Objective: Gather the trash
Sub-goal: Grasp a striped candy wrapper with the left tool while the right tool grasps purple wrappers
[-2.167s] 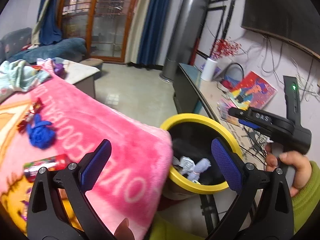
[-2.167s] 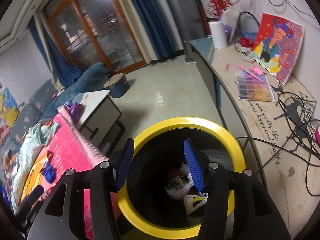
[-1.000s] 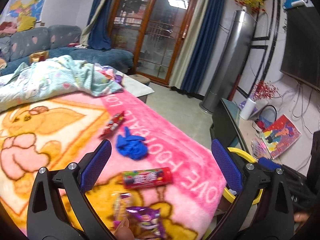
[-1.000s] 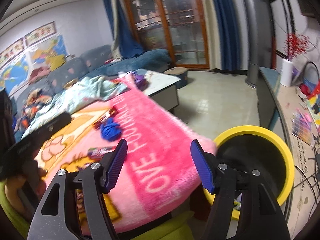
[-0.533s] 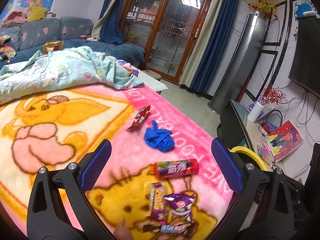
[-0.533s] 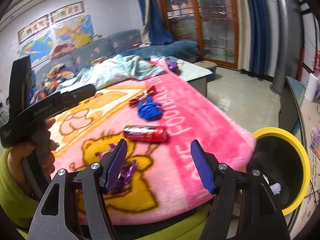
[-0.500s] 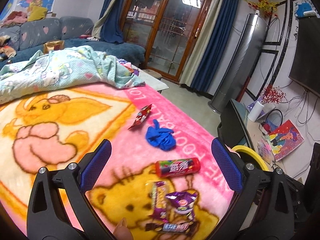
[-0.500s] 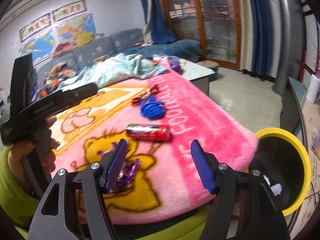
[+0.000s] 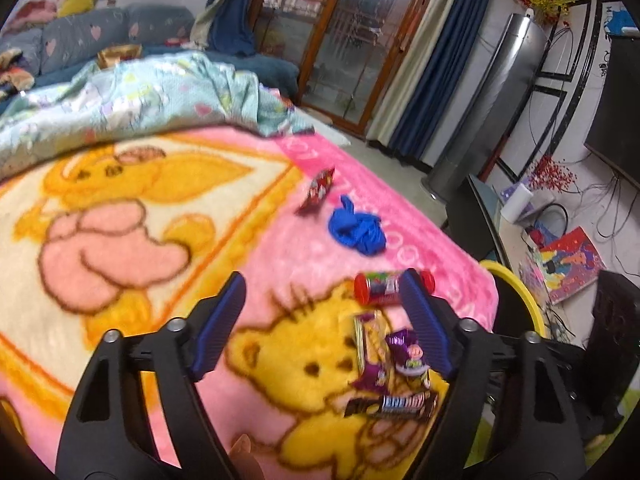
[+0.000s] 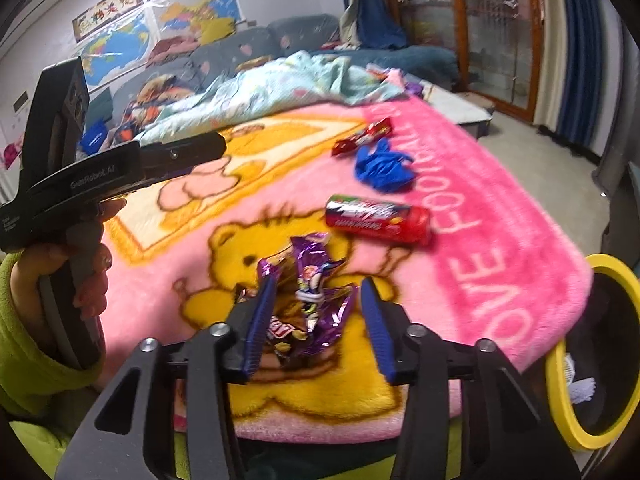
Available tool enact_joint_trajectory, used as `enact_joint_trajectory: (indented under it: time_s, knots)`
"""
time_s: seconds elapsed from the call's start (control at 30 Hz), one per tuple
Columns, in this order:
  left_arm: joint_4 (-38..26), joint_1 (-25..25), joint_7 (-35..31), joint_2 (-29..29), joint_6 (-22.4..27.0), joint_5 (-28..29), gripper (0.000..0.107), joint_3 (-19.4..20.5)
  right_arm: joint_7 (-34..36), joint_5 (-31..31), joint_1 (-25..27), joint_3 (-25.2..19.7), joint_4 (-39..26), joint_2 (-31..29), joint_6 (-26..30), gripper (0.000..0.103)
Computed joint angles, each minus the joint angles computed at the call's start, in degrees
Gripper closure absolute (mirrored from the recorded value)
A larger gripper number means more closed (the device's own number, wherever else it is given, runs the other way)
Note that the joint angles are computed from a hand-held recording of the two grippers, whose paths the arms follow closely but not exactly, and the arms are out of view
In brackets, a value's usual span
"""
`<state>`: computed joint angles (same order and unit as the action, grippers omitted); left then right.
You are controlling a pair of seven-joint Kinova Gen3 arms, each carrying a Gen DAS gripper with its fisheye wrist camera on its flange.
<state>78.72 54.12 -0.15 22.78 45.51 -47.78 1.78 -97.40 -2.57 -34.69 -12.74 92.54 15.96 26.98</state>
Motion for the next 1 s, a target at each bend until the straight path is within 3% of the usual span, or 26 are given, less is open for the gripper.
enact_joint_trajectory:
  time_s: [0.17,0.27,0.33,0.43,0.67,0.9,1.0]
  knots:
    - [2.2,-4.2,-4.8,-0.4,-5.7,7.4,0.053,2.1,1.2,-2.1,0.7,-0.7,-2.9,3.1,1.6,0.069]
    - [2.7,-5.2,-7.4,-0.2,-8.1,10.7,0.054,2.3,1.2,-2.7,0.9,-0.6,-3.9,4.3,2.0,0.074]
    - [2.6,-5.2,-9.0,0.1,-8.7,12.5,0.057,2.1,1.9,-4.1,1.9,-1.1,-4.4,5.0,2.7,0.085]
    - [2.2,-5.9,-12.0,0.9,-9.9,15.8,0.06,2.4,1.8,-5.6,2.7,-1.0,-4.7,5.7,2.9,0.091]
    - [-1.7,-7.0,-20.5,4.3,-9.2,23.2,0.067,3.0,0.5,-5.7,3.2,0.3,-3.3,4.9,1.4,0.093]
    - [-5.0,-6.4,-25.2,6.7,-8.4,27.3,0.069,1.9,-0.7,-5.5,4.5,0.8,-2.9,4.5,1.1,0.094]
    - [-7.2,-6.6,-27.0,8.1,-6.9,28.9,0.076,1.9,-1.2,-5.4,5.0,0.9,-2.8,4.3,0.9,0.094]
